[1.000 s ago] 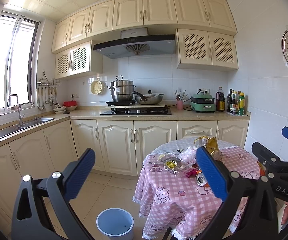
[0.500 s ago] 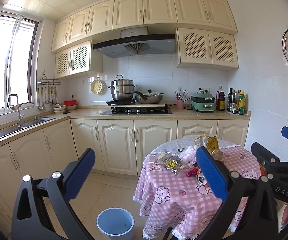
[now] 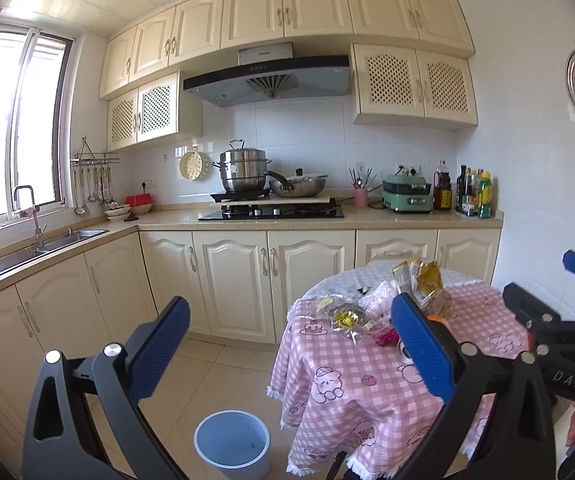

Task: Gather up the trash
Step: 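Reach the left tool to the clear plastic bag and close on it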

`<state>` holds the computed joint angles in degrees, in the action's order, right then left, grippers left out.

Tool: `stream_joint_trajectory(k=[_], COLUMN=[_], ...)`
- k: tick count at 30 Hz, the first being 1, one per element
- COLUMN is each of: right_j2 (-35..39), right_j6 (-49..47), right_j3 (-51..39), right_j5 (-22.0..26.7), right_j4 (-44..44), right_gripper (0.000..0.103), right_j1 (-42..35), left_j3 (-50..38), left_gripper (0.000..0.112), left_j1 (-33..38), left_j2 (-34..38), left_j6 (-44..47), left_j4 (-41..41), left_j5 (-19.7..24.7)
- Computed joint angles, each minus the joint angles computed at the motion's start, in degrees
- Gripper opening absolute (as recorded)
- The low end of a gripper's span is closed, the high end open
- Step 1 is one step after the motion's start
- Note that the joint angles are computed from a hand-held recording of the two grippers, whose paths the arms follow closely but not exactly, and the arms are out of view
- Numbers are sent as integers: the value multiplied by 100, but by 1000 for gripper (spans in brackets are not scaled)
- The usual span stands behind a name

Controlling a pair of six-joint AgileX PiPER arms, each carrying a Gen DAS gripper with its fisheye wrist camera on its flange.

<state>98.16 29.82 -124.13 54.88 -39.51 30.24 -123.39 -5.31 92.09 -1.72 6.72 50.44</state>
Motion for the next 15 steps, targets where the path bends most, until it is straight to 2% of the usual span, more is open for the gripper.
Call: stream_joint_trajectory(k=[3, 10, 15], right_j2=[142, 657, 1026], right_j6=[-93, -421, -808], right_j3=[-146, -720, -1076], right_j5=[47, 268, 380], right_j4=[178, 729, 1665], right_gripper=[97, 97, 97], right_j1=[-79, -376, -802], left_j3=[-323, -749, -1194], left_gripper=[99, 99, 99], left_j1=[18, 29, 44], left_j2=[262, 745, 1218], left_j6=[86, 51, 131], left_j4=[-72, 53, 31], left_j5=[242, 477, 790])
